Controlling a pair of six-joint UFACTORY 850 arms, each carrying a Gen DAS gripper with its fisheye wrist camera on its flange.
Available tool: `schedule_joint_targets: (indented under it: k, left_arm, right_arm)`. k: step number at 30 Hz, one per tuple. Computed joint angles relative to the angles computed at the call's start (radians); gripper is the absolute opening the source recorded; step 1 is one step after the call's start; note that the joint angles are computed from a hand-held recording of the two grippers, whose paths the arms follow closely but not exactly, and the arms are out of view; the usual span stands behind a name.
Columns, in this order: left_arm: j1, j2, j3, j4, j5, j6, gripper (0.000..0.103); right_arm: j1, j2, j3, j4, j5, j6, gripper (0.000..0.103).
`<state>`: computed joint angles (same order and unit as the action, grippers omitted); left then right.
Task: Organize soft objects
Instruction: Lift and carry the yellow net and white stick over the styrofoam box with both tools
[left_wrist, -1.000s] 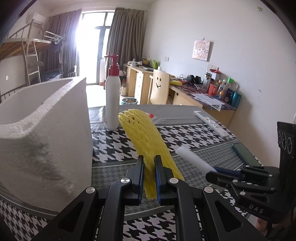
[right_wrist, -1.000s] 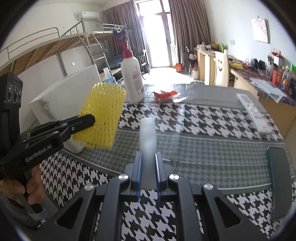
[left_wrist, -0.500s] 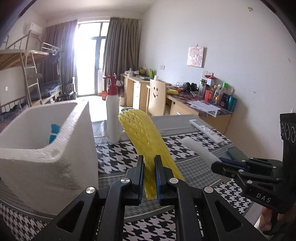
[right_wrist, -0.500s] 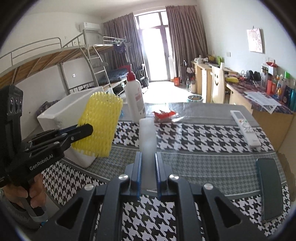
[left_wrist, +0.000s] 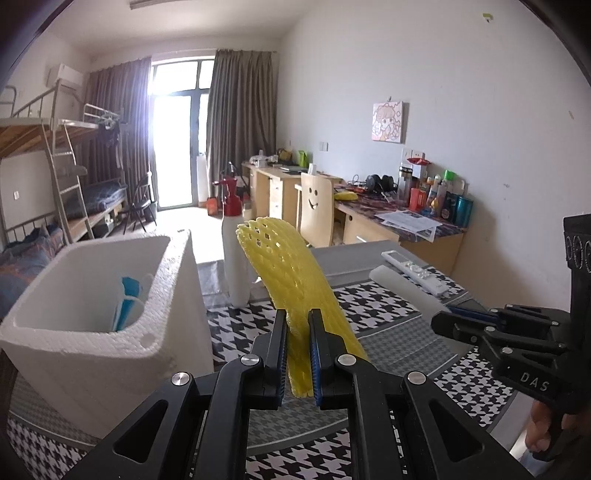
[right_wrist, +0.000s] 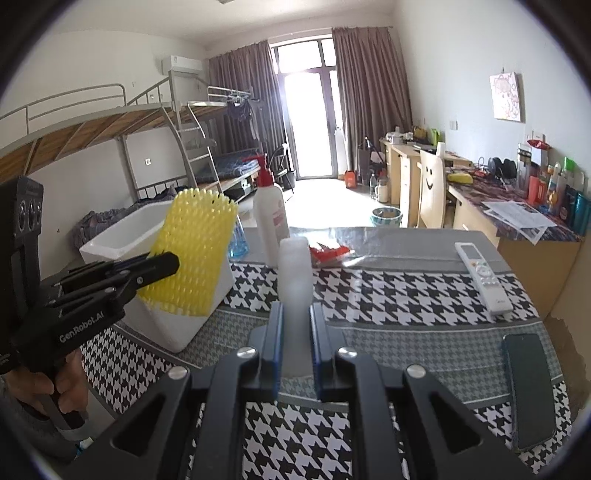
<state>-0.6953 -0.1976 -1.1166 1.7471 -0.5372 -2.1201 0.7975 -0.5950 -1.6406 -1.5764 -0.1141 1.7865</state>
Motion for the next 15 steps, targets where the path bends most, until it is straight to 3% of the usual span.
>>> schedule_joint_targets:
  k: [5, 15]
  left_arm:
    - [-0.005, 0.013, 0.003, 0.013, -0.023, 0.008, 0.012]
    - [-0.002, 0.04, 0.009, 0.052, -0.061, -0.008, 0.012]
  right_arm:
    - [0.002, 0.003, -0.007, -0.148, -0.007, 0.143, 0.016]
    - [0.011, -0.002, -0.04, -0.236, -0.03, 0.222, 0.016]
